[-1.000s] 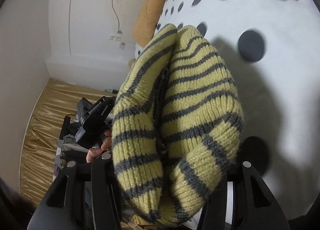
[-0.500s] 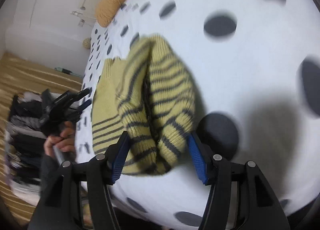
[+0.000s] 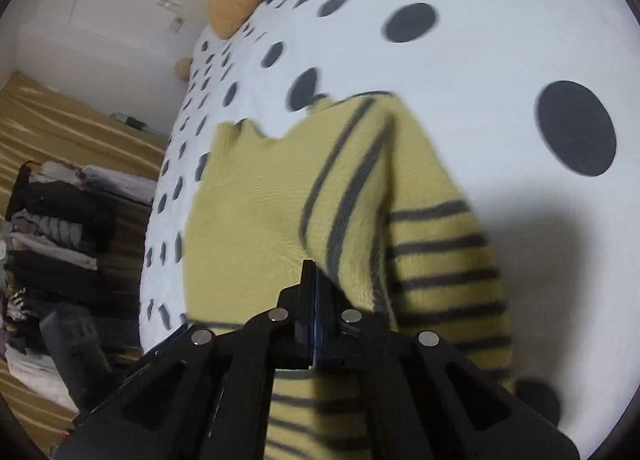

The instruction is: Fold large clothes

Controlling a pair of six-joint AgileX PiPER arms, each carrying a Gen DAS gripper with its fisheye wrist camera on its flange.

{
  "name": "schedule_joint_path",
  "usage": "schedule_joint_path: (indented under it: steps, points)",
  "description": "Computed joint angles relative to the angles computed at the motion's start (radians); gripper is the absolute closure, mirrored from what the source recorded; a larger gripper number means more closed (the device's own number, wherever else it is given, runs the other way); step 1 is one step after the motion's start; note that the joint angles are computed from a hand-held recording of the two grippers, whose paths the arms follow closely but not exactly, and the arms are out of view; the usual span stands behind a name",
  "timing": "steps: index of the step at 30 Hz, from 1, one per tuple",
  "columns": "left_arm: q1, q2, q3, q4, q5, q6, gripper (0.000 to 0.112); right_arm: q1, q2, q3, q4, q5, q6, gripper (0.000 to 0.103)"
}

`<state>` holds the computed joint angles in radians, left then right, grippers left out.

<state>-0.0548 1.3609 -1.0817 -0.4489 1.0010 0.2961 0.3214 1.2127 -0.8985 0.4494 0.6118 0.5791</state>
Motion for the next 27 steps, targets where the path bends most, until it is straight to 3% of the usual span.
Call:
schedule_joint_path:
  steps: [3, 6, 8, 10, 13, 16, 19, 21, 24, 27]
  points:
    - [-0.031, -0.026, -0.011, 0.064, -0.001, -0.078, 0.066, -0.044, -0.021, 0.01, 0.06, 0.024, -0.074, 0.103]
    - [0.038, -0.096, -0.005, -0.003, 0.072, -0.042, 0.069, 0.051, -0.096, -0.047, -0.121, 0.044, 0.12, 0.103]
    - [0.077, -0.156, 0.023, -0.025, 0.109, -0.018, 0.069, 0.102, -0.149, -0.035, -0.084, 0.035, 0.106, 0.103]
    - [0.062, -0.213, 0.076, 0.031, 0.099, -0.033, 0.068, 0.166, -0.154, -0.033, -0.099, 0.07, 0.132, 0.103]
    - [0.086, -0.215, 0.191, 0.038, 0.078, -0.038, 0.063, 0.251, -0.146, -0.003, -0.264, 0.2, 0.298, 0.103]
    - [0.018, -0.236, 0.245, 0.141, 0.031, -0.141, 0.054, 0.242, -0.202, 0.112, -0.224, 0.163, 0.358, 0.103]
    - [0.031, -0.248, 0.239, 0.149, 0.061, -0.173, 0.056, 0.324, -0.146, 0.017, -0.354, 0.259, 0.45, 0.103]
    - [0.055, -0.277, 0.186, 0.146, 0.121, -0.186, 0.069, 0.359, -0.097, -0.079, -0.412, 0.329, 0.494, 0.103]
    - [0.054, -0.301, 0.08, 0.159, 0.167, -0.203, 0.071, 0.444, -0.058, -0.235, -0.543, 0.419, 0.544, 0.101]
    - [0.008, -0.259, 0.005, 0.18, 0.165, -0.248, 0.071, 0.452, 0.04, -0.325, -0.62, 0.39, 0.531, 0.101]
